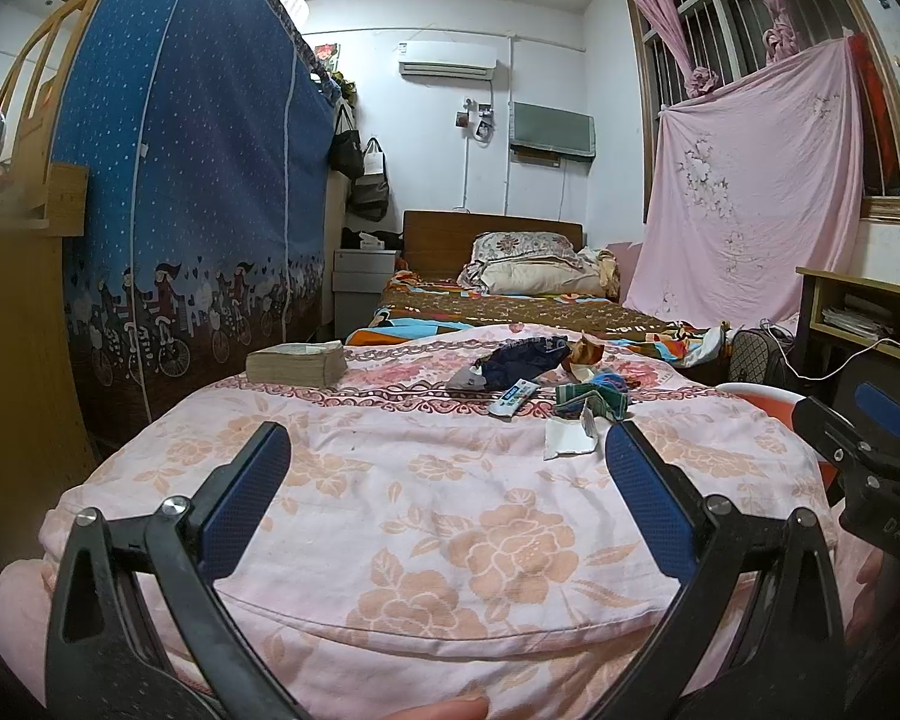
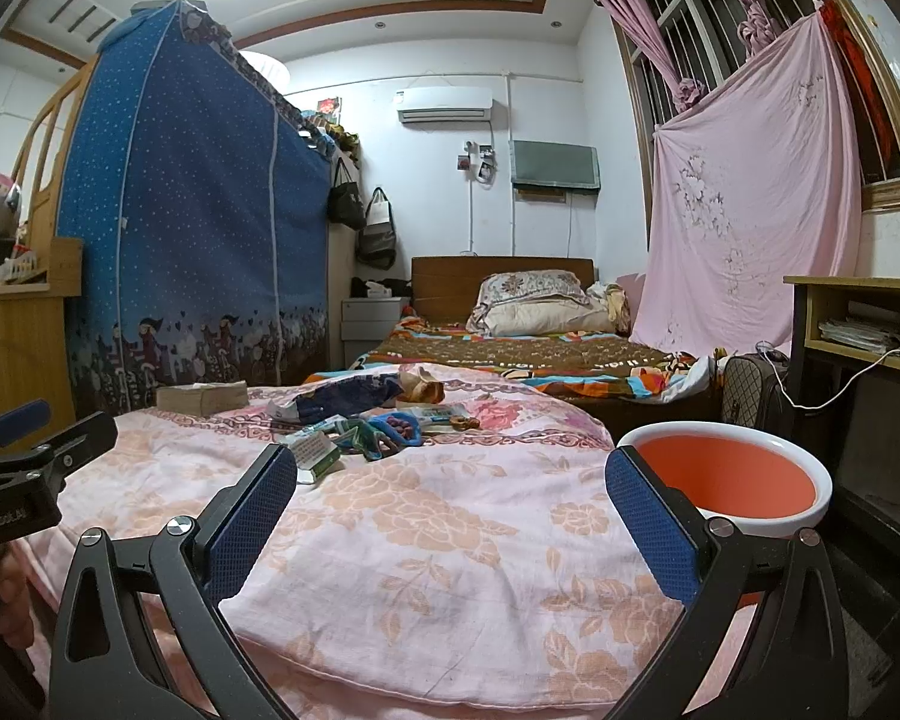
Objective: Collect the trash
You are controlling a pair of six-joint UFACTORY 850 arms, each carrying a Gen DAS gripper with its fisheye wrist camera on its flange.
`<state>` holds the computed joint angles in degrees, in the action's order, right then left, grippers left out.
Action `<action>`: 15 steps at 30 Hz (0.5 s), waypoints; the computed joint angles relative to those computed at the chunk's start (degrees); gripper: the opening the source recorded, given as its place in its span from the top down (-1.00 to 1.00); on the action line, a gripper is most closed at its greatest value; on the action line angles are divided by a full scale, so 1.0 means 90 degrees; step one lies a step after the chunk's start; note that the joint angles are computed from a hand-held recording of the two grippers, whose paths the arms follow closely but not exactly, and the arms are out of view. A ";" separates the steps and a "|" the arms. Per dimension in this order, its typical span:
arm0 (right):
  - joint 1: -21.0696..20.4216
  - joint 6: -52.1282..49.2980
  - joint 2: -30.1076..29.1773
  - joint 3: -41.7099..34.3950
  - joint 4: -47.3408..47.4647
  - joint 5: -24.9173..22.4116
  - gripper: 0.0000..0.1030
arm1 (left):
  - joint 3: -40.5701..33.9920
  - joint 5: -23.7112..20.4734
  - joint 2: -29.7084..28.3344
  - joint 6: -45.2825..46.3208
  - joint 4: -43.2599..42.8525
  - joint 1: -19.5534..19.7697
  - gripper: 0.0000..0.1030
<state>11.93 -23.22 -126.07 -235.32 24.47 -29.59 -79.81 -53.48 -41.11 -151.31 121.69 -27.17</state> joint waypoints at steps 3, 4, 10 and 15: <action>0.0001 0.0005 0.0001 0.0004 -0.0008 0.0000 -1.00 | 0.0000 0.0000 0.0000 0.0000 0.0000 0.0000 -0.78; 0.0000 0.0004 -0.0001 0.0002 -0.0004 0.0000 -1.00 | -0.0002 -0.0005 -0.0002 0.0004 0.0000 -0.0001 -0.78; 0.0004 0.0014 0.0003 0.0013 -0.0018 0.0002 -1.00 | -0.0003 -0.0010 -0.0003 0.0010 -0.0001 -0.0002 -0.78; 0.0000 0.0013 -0.0018 -0.0028 -0.0018 -0.0018 -1.00 | -0.0001 -0.0010 -0.0003 0.0002 0.0010 -0.0001 -0.78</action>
<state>11.93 -23.11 -126.23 -235.57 24.30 -29.75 -79.81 -53.57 -41.13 -151.29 121.78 -27.18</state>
